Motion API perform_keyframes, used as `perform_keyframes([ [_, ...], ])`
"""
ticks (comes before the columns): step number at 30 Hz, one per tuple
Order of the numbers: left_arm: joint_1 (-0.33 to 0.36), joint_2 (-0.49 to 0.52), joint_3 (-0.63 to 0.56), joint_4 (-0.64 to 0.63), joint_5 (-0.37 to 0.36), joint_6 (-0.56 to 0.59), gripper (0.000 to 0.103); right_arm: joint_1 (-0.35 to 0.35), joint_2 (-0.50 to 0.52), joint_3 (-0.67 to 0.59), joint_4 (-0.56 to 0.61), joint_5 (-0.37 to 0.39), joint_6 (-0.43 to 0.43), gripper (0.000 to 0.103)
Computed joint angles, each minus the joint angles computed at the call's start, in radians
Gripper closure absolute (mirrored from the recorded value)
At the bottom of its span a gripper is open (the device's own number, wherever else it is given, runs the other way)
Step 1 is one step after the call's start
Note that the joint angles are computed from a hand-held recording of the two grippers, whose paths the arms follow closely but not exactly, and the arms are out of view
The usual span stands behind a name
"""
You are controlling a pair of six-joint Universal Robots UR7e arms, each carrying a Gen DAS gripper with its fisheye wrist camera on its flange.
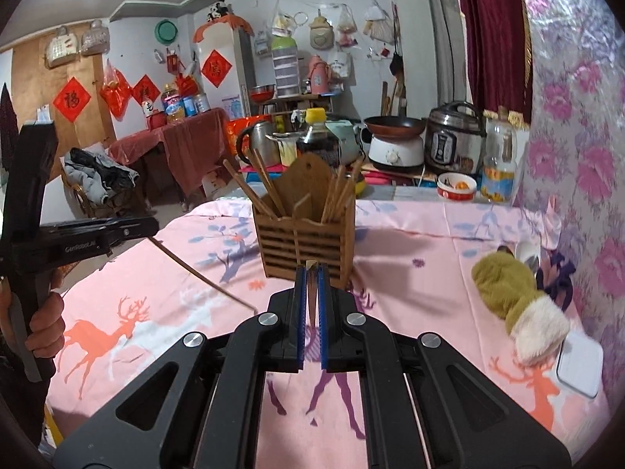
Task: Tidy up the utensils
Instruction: 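Lift both held chopsticks and lower them into the wooden holder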
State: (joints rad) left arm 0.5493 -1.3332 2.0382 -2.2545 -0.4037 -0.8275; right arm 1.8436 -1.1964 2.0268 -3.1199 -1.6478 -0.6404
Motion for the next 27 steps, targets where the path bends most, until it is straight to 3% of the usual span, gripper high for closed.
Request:
perform_keyframes([
  [9, 0.027, 0.076, -0.130, -0.048, 0.015, 0.156, 0.098, 0.030, 0.036, -0.088, 0.053, 0.007, 0.008, 0.097],
  [15, 0.029, 0.148, -0.246, -0.171, 0.057, 0.332, 0.097, 0.051, 0.053, -0.164, 0.085, 0.045, 0.034, 0.097],
  [24, 0.057, 0.360, -0.466, -0.753, 0.112, 0.895, 0.097, 0.091, 0.148, -0.308, 0.030, 0.060, 0.068, 0.097],
  [27, 0.095, 0.427, -0.530, -0.895, 0.119, 1.028, 0.097, 0.098, 0.200, -0.350, 0.014, 0.024, 0.083, 0.097],
])
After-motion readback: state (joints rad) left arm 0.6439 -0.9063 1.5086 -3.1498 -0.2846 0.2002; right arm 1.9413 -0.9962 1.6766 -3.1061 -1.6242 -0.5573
